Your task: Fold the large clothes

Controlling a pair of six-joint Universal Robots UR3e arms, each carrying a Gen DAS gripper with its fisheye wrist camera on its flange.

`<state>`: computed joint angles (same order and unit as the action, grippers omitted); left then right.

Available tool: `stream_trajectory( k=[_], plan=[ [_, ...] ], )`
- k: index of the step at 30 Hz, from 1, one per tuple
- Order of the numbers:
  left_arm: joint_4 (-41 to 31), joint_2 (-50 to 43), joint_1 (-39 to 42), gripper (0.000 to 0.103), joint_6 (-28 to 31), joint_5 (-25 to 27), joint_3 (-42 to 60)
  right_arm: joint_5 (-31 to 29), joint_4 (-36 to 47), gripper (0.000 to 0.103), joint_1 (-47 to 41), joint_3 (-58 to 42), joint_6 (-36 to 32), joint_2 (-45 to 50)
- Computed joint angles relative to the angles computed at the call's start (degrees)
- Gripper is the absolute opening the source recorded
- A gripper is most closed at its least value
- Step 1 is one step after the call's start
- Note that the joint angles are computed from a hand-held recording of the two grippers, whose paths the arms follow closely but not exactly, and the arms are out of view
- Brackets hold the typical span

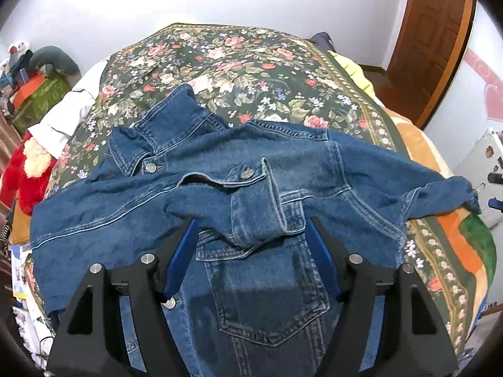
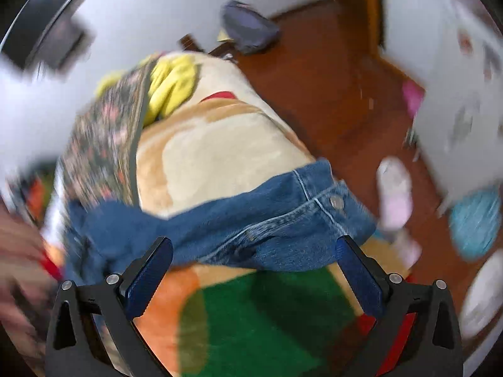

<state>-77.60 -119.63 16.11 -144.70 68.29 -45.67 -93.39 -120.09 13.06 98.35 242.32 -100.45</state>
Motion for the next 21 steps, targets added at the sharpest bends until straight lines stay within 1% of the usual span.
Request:
stream_trajectory(
  k=[1,3,5,7,8,9,10,11,13,14,17,20,21],
  plan=[
    [0.0,0.0,0.1,0.07,0.1,0.0,-0.3,2.3,-2.7,0.102,-2.3,3.4,0.8,-1.7],
    [0.1,-0.1,0.2,0.07,0.0,0.2,-0.7,6.0,-6.4,0.098,-5.8,8.8,3.8,-3.6],
    [0.2,-0.3,0.4,0.07,-0.5,0.4,-1.0,8.8,-10.0,0.086,-8.1,12.7,5.7,-2.9],
    [-0.4,-0.9,0.6,0.07,-1.0,0.5,-0.7,12.0,-14.8,0.083,-9.8,16.1,6.9,-1.6],
    [-0.7,-1.2,0.7,0.07,-1.3,0.5,-0.5,12.4,-17.1,0.078,-9.9,16.8,7.4,-0.3],
    [-1.2,-1.6,0.9,0.07,-1.7,0.6,0.0,11.5,-17.1,0.075,-9.5,15.7,7.0,1.4],
    [-1.4,-1.7,0.9,0.07,-2.0,0.7,0.0,9.7,-16.1,0.065,-8.6,13.2,6.0,4.0],
    [-1.5,-1.8,1.1,0.07,-2.3,0.8,-0.1,8.9,-15.7,0.055,-8.4,12.1,5.0,5.1],
    [-0.7,-1.3,1.3,0.07,-2.3,1.0,-1.2,8.1,-16.2,0.039,-7.7,9.0,3.1,7.9],
    [0.0,-0.9,1.4,0.07,-2.2,1.1,-2.0,7.3,-16.0,0.029,-7.5,7.5,2.4,9.1],
    [2.5,0.8,1.7,0.07,-1.7,1.4,-4.5,2.8,-13.0,0.019,-5.0,0.1,-0.5,12.1],
    [4.2,2.3,2.3,0.07,-1.0,0.9,-5.9,-0.3,-10.7,0.015,-2.6,-8.6,-3.3,15.1],
    [4.3,2.6,2.6,0.07,-0.8,0.6,-6.0,-1.4,-9.5,0.015,-1.5,-13.1,-4.5,16.9]
  ],
)
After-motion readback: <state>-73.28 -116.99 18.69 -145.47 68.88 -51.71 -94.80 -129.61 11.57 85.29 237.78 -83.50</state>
